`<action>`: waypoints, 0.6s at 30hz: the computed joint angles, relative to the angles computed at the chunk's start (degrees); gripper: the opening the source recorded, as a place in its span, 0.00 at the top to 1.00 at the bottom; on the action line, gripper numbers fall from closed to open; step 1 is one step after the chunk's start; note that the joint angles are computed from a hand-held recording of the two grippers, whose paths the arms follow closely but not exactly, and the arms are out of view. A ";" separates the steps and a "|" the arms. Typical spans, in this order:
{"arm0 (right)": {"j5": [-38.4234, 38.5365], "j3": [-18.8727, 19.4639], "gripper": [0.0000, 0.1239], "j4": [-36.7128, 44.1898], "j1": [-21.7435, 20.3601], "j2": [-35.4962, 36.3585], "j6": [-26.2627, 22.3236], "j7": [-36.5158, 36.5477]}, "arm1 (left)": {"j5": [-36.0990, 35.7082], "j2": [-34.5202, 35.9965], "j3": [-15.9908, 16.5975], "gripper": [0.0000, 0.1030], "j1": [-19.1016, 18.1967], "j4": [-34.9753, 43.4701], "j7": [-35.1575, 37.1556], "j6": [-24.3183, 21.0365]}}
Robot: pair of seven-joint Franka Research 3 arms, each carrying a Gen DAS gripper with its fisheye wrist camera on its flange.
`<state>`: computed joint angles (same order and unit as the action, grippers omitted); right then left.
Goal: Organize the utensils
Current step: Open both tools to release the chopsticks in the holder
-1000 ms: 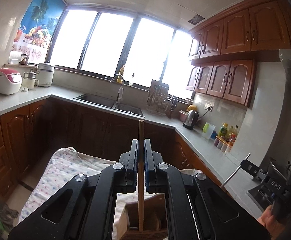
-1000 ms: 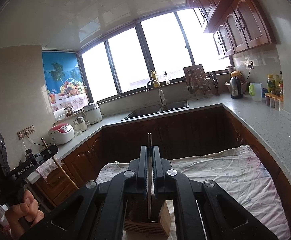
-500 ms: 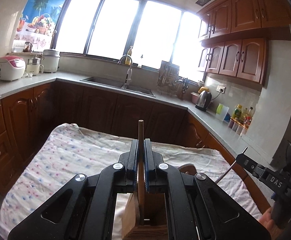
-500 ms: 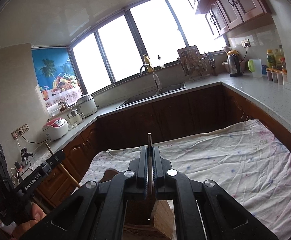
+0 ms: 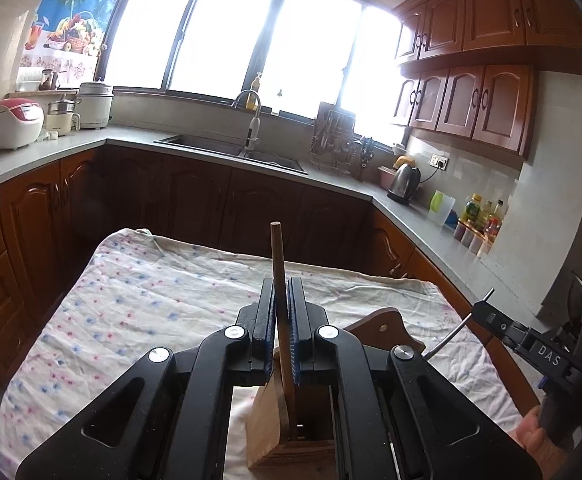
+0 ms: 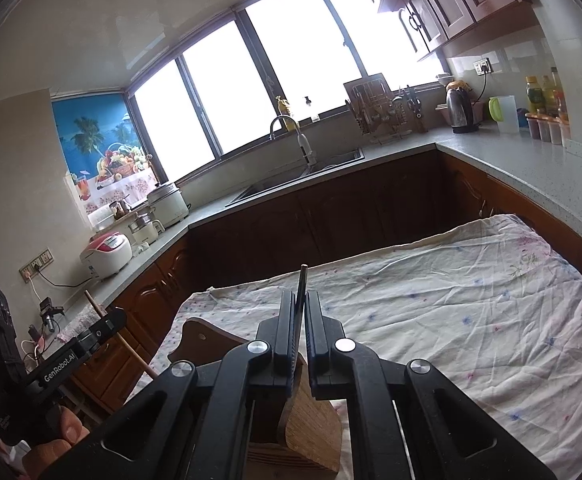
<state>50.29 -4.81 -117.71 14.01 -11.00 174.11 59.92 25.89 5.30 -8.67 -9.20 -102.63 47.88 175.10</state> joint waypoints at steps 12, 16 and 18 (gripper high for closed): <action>7.26 -1.98 0.44 -2.13 1.18 -3.95 -2.66 -4.69 | 2.69 -6.07 -0.15 0.15 1.35 -6.43 -5.55 -1.47; 9.96 -3.03 0.33 -4.93 2.28 -7.61 -2.70 -6.66 | -0.74 -10.17 -0.55 0.10 1.89 -11.07 -3.73 -2.38; 9.14 -2.90 0.30 -7.05 2.07 -9.95 -2.90 -6.06 | -2.93 -12.30 -0.77 0.10 1.86 -13.22 -2.22 -3.74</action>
<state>59.43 -7.71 -124.76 16.08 -20.95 171.21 53.85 22.96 -7.00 -9.45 -7.34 -115.85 45.66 171.35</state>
